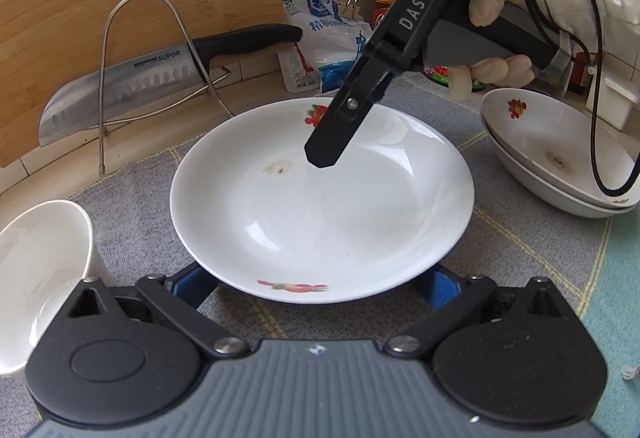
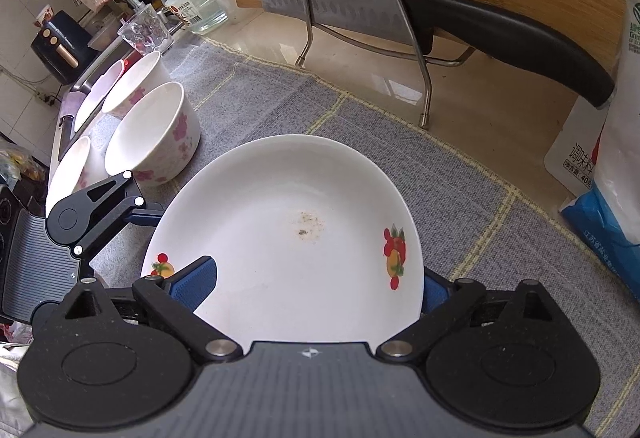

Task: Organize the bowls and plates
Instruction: 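Carry the flower plate with the left gripper toward the plate stack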

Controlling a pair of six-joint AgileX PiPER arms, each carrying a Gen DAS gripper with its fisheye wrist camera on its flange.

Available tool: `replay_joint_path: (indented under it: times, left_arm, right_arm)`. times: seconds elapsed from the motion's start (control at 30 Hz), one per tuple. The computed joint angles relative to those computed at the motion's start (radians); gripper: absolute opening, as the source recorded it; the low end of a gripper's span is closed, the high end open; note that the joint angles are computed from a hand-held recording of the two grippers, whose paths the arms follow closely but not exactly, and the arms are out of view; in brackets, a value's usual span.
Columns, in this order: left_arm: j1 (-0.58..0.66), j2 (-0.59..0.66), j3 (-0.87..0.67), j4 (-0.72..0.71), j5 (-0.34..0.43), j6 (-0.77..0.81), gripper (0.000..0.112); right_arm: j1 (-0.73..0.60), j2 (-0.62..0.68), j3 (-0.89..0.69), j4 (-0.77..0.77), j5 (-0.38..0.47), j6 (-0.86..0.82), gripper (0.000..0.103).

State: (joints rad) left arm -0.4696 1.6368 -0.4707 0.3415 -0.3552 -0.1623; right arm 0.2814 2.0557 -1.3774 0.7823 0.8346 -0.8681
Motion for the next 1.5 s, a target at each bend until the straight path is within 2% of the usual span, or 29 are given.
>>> replay_joint_path:
  times: [0.27,0.67,0.83,1.2,1.43,1.5]
  left_arm:
    - [0.000,0.003,-0.002,-0.002,0.001,0.001,0.102]
    - [0.000,-0.018,-0.004,0.055,0.030,-0.052,0.101]
    - [-0.009,-0.057,0.000,0.102,0.067,-0.105,0.101]
    - [-0.061,-0.199,0.012,0.237,0.169,-0.234,0.101]
    - [-0.140,-0.279,0.015,0.334,0.248,-0.343,0.101]
    - [-0.170,-0.295,0.014,0.321,0.267,-0.336,0.101]
  right_arm:
    - [-0.032,0.036,-0.056,0.030,0.086,0.065,0.100]
    - [-0.021,0.016,-0.038,0.014,0.069,0.110,0.101]
    - [-0.021,-0.021,0.000,0.029,0.062,0.109,0.101]
    - [-0.016,-0.191,0.171,0.059,-0.002,0.101,0.101]
    - [-0.025,-0.336,0.327,0.094,-0.051,0.077,0.101]
    - [-0.030,-0.379,0.375,0.099,-0.066,0.078,0.101]
